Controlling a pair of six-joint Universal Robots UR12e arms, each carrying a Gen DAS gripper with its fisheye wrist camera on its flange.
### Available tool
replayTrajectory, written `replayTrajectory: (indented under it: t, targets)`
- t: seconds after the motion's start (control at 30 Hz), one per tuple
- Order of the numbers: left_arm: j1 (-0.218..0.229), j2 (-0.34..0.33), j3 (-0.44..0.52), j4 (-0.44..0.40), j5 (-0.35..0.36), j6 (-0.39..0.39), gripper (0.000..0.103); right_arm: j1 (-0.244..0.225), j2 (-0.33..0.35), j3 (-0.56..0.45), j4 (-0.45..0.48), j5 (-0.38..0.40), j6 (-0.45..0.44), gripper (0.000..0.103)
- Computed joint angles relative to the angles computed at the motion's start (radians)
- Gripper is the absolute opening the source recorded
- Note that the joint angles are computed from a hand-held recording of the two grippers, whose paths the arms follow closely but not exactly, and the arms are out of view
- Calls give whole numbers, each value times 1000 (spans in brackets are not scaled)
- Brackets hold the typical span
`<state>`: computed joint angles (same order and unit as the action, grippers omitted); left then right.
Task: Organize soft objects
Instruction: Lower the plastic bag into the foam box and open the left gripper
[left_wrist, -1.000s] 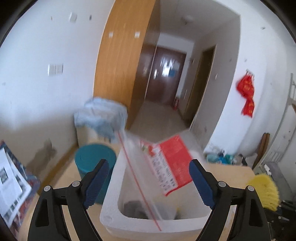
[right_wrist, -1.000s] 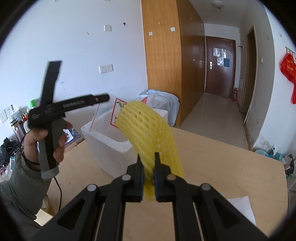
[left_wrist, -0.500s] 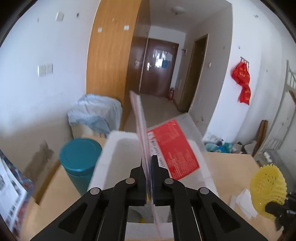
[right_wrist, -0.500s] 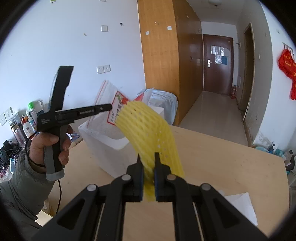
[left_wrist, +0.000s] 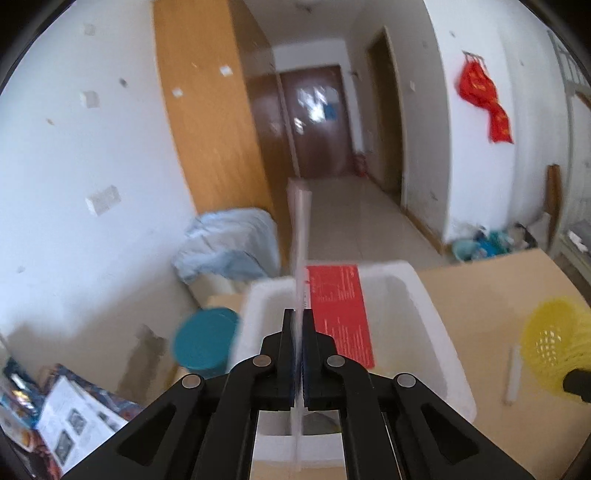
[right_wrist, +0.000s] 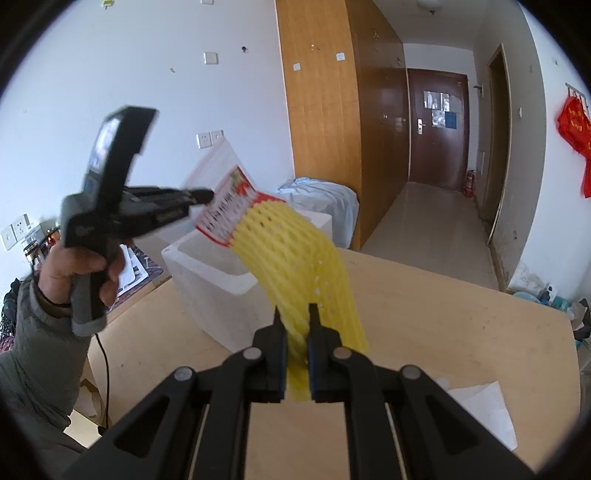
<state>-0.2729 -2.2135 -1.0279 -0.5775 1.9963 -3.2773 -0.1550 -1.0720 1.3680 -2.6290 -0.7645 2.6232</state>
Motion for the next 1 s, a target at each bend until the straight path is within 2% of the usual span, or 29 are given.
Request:
replayTrajectory:
  t: [0.37, 0.47, 0.6, 0.7, 0.73, 0.77, 0.8, 0.83, 0.9, 1.0]
  targets:
    - [17, -50, 97, -218, -155, -19, 3, 3, 0, -2, -5, -14, 16, 11]
    - [17, -61, 118, -255, -144, -46, 5, 3, 0, -1, -11, -13, 26, 11]
    - [20, -69, 125, -272, -171, -26, 8, 6, 0, 0, -15, -20, 28, 11]
    - [28, -79, 140, -317, -211, -45, 18, 8, -1, 2, -21, -23, 31, 11]
    - [36, -73, 129, -305, -258, -60, 24, 8, -1, 3, -22, -22, 32, 11]
    - [39, -73, 130, -311, -263, -67, 33, 9, -1, 4, -24, -24, 32, 11]
    - [38, -73, 129, -313, -250, -77, 39, 9, -1, 5, -24, -26, 31, 11]
    - [37, -71, 126, -311, -234, -82, 50, 9, -1, 5, -24, -26, 31, 11]
    - [38, -62, 109, -291, -238, -81, 51, 9, -1, 5, -27, -25, 33, 11]
    - [21, -47, 73, -219, -164, -57, 62, 10, 0, 5, -28, -24, 36, 11]
